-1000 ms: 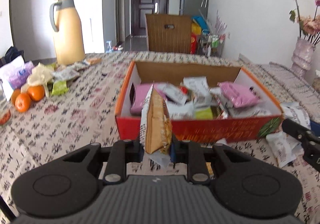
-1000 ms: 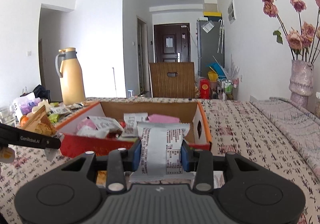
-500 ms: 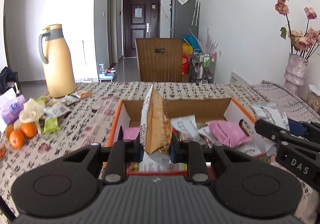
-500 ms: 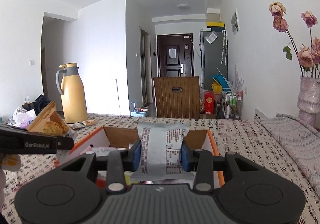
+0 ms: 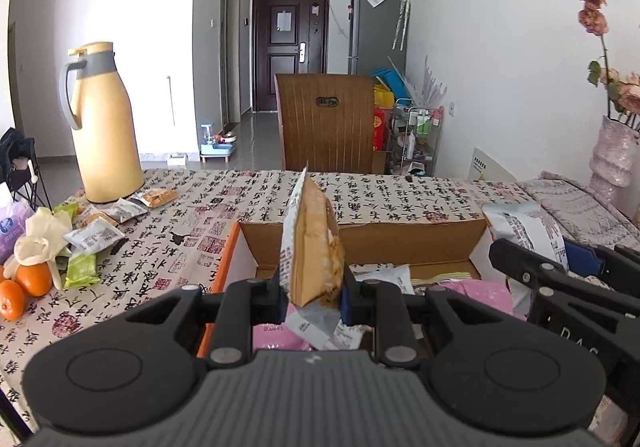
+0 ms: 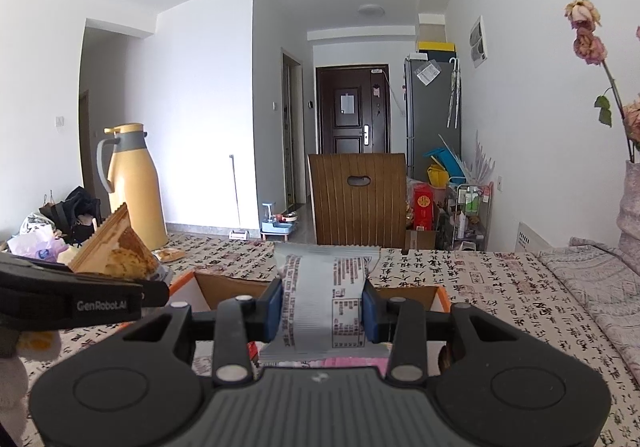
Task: Organize snacks
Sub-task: 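Carry the cookie and white packets over the box and open both tools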
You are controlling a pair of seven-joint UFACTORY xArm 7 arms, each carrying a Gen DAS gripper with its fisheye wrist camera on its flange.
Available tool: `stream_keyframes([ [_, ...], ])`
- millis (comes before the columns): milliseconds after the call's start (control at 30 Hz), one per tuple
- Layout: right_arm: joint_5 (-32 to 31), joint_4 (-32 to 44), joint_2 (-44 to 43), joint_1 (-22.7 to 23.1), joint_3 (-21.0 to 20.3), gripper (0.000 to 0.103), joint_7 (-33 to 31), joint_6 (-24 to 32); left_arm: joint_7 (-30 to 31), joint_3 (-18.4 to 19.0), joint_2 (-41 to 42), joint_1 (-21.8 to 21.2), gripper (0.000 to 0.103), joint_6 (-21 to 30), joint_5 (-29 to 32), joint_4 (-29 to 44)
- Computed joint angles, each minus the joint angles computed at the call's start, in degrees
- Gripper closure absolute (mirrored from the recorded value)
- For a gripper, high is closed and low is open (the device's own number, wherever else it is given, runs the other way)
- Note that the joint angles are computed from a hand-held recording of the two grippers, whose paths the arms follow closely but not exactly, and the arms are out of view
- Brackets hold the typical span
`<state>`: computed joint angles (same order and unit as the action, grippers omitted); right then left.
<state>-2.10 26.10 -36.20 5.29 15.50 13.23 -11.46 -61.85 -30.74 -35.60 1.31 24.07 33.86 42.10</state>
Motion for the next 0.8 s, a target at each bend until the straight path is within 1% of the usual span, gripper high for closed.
stream_keyframes([
  [133,0.34,1.21,3.50,-1.89,1.88,0.065,0.39,-1.03,-1.71,-0.70,2.49,2.13,0.079,-1.61,1.54,0.03],
  [300,0.22,1.43,6.71,-0.59,0.30,0.065,-0.19,-1.12,-3.88,-0.59,4.17,3.20,0.079,-3.89,3.81,-1.14],
  [367,0.10,1.53,7.47,0.14,-0.45,0.065,-0.60,-0.84,-3.99,0.02,4.72,3.05,0.079,-4.81,4.17,-1.58],
  [467,0.27,1.55,8.10,0.26,-0.41,0.065,-0.79,-0.32,-3.69,0.93,5.07,2.53,0.079,-5.77,4.23,-2.18],
  [567,0.64,1.70,8.65,-0.58,0.47,0.064,-0.51,0.26,-2.71,1.99,5.04,1.95,0.077,-7.24,4.04,-2.97],
  [600,0.66,1.71,8.72,-0.62,0.49,0.063,-0.45,0.44,-2.62,2.04,4.82,1.96,0.072,-7.46,3.84,-3.18],
  [633,0.76,1.73,8.65,-0.99,0.85,0.063,-0.27,0.52,-2.52,2.08,4.65,1.95,0.065,-7.60,3.54,-3.29],
  [667,0.74,1.52,8.44,-0.80,0.46,0.058,-0.23,0.40,-2.67,1.88,4.27,2.24,0.059,-7.66,3.43,-3.46],
  [700,0.81,1.42,8.34,-0.85,0.38,0.053,-0.11,0.25,-3.08,1.29,3.90,2.87,0.044,-7.52,3.51,-3.45],
  [733,0.97,1.18,8.08,-1.15,0.53,0.039,0.10,-0.02,-3.64,0.62,3.49,3.60,0.027,-7.39,3.71,-3.45],
  [767,1.10,0.91,7.77,-1.21,0.40,0.021,0.27,-0.22,-4.43,-0.18,2.87,4.52,0.023,-7.50,4.14,-3.59],
  [800,1.33,0.64,7.48,-1.44,0.50,0.015,0.54,-0.59,-4.89,-0.54,2.39,5.04,0.020,-7.88,4.29,-3.80],
])
